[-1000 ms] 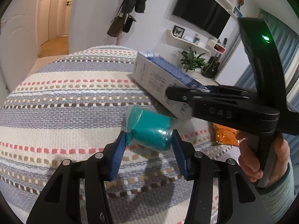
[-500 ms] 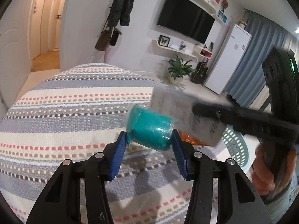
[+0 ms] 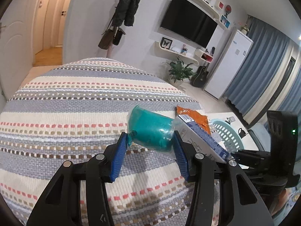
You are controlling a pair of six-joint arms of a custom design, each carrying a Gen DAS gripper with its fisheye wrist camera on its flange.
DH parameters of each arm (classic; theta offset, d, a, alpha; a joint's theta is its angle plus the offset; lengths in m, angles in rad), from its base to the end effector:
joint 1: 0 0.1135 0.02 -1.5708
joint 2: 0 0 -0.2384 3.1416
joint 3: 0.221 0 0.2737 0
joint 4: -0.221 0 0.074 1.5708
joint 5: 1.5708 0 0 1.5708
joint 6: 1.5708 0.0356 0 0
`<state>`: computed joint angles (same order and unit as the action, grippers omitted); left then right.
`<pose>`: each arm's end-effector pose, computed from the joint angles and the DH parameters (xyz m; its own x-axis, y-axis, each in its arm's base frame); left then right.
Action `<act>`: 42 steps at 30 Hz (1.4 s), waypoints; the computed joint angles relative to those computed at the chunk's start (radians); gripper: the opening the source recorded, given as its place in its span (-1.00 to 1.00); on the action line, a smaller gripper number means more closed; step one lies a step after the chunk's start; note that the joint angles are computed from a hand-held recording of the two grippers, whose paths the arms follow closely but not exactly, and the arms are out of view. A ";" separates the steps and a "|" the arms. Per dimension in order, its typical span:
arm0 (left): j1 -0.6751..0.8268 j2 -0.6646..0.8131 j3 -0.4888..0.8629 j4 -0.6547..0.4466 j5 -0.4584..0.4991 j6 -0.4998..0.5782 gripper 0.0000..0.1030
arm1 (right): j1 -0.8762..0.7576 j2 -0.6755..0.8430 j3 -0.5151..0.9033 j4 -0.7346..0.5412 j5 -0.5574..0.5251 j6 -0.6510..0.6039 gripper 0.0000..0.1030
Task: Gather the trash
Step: 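Carry the teal item and blue-white carton to the basket and release both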
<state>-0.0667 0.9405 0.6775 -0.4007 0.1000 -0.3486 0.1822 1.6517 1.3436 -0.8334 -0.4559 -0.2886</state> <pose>0.2384 -0.0195 0.2272 -0.6272 -0.2987 -0.7193 -0.0739 0.9422 -0.3269 0.3473 0.0799 0.2310 -0.7596 -0.3998 -0.5130 -0.5832 0.7678 0.2653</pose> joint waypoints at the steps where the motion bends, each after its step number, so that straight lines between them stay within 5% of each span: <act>1: 0.004 -0.001 -0.002 0.002 0.004 0.003 -0.09 | 0.004 0.007 0.005 -0.003 0.002 0.006 -0.20; 4: 0.008 -0.032 -0.030 0.002 0.013 0.010 -0.09 | 0.024 0.027 0.021 0.015 0.022 0.024 0.03; 9: 0.030 -0.054 -0.045 -0.012 0.036 0.021 -0.09 | 0.052 0.064 0.052 0.018 0.045 0.035 0.05; 11: 0.028 -0.061 -0.047 -0.015 0.033 0.020 -0.09 | 0.058 0.080 0.066 0.006 0.038 0.030 0.01; 12: 0.027 -0.064 -0.049 -0.016 0.032 0.018 -0.09 | 0.058 0.081 0.067 0.005 0.028 0.024 -0.28; 13: 0.025 -0.065 -0.048 -0.016 0.031 0.017 -0.09 | 0.060 0.080 0.068 0.004 0.026 0.019 -0.33; 22: -0.047 0.017 0.076 -0.013 -0.022 0.024 -0.09 | -0.047 -0.037 0.049 0.017 -0.122 0.003 -0.38; 31: -0.256 0.282 0.353 0.024 -0.119 0.059 -0.09 | -0.321 -0.052 0.169 0.017 -0.268 -0.004 -0.38; 42: -0.425 0.782 0.787 0.043 -0.076 0.076 -0.08 | -0.589 0.148 0.302 0.102 -0.232 0.060 -0.38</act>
